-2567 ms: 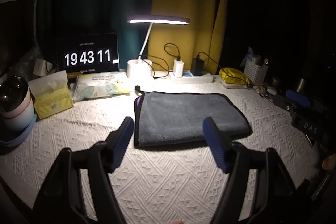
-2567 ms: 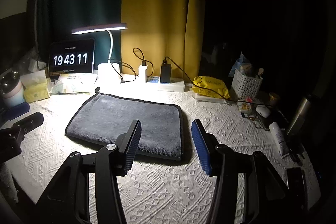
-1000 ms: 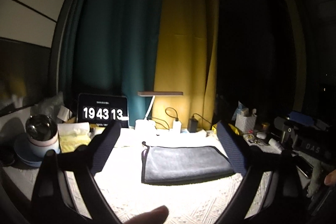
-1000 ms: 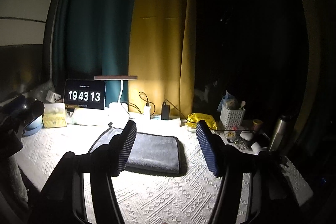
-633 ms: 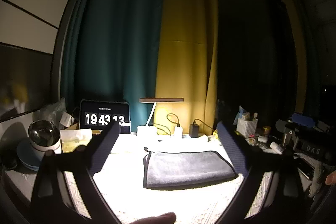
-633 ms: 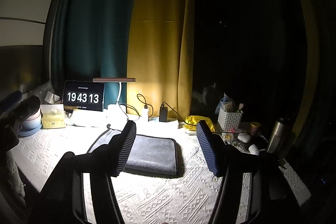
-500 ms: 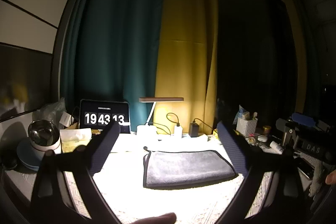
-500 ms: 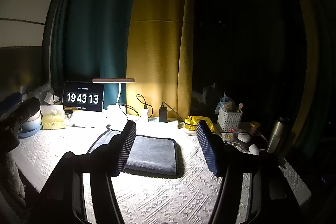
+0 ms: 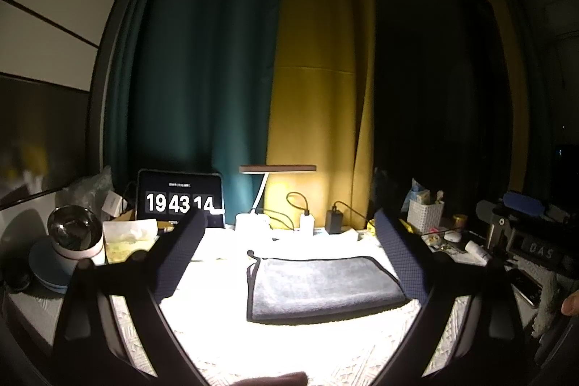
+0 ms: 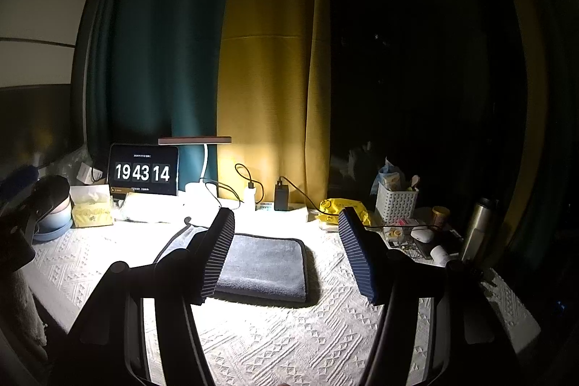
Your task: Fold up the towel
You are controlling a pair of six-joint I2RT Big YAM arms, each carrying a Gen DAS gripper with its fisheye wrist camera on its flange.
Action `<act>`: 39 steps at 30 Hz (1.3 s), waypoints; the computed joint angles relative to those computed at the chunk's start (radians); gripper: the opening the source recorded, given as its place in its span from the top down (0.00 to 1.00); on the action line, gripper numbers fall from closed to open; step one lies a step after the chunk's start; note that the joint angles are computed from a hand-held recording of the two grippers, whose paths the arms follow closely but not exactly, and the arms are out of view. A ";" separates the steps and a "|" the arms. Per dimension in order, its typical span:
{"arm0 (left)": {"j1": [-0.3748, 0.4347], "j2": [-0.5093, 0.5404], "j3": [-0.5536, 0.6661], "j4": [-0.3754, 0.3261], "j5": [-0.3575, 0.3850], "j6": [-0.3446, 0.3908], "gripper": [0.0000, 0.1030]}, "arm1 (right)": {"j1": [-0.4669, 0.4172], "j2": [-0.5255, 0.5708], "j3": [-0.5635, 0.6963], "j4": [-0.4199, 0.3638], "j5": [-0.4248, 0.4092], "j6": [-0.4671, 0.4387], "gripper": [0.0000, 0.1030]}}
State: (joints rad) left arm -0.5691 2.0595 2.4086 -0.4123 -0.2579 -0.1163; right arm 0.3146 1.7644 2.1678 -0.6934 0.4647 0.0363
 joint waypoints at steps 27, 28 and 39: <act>0.005 0.004 0.005 -0.012 0.024 -0.002 0.07 | 0.004 0.006 0.000 -0.008 0.006 0.014 0.39; 0.005 0.002 0.002 -0.009 0.024 -0.002 0.07 | 0.004 0.006 0.000 -0.008 0.007 0.014 0.39; 0.003 0.001 0.000 -0.008 0.021 -0.004 0.07 | 0.005 0.008 0.004 -0.012 0.008 0.016 0.39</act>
State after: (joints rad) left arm -0.5657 2.0606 2.4082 -0.4207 -0.2368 -0.1200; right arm 0.3191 1.7728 2.1717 -0.7053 0.4723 0.0525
